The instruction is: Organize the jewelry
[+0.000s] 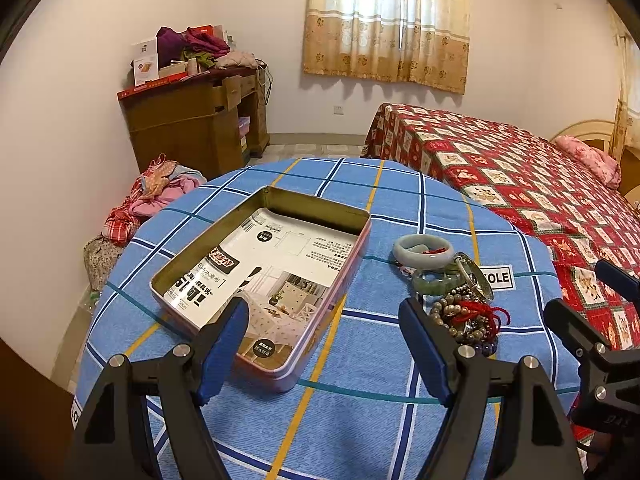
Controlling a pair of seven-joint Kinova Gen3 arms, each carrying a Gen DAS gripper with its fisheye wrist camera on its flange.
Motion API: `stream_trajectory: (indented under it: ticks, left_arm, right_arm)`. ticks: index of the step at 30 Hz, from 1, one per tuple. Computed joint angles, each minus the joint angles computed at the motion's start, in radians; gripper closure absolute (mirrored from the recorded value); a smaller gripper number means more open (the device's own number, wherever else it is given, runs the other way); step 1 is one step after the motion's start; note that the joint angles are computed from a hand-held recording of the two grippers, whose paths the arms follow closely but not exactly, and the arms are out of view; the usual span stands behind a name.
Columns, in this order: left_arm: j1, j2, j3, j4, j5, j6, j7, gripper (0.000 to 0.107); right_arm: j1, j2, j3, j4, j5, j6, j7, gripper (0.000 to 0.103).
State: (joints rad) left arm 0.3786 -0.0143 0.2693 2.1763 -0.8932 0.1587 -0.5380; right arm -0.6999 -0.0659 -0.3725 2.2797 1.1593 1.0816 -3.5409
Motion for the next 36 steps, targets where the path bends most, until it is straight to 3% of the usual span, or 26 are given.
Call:
stream_trajectory:
  ticks: [36]
  left_arm:
    - [0.016,0.007,-0.011,0.008,-0.07,0.004,0.072,0.03]
  right_arm:
    - [-0.008,0.01,0.003,-0.003,0.002,0.003,-0.008,0.0]
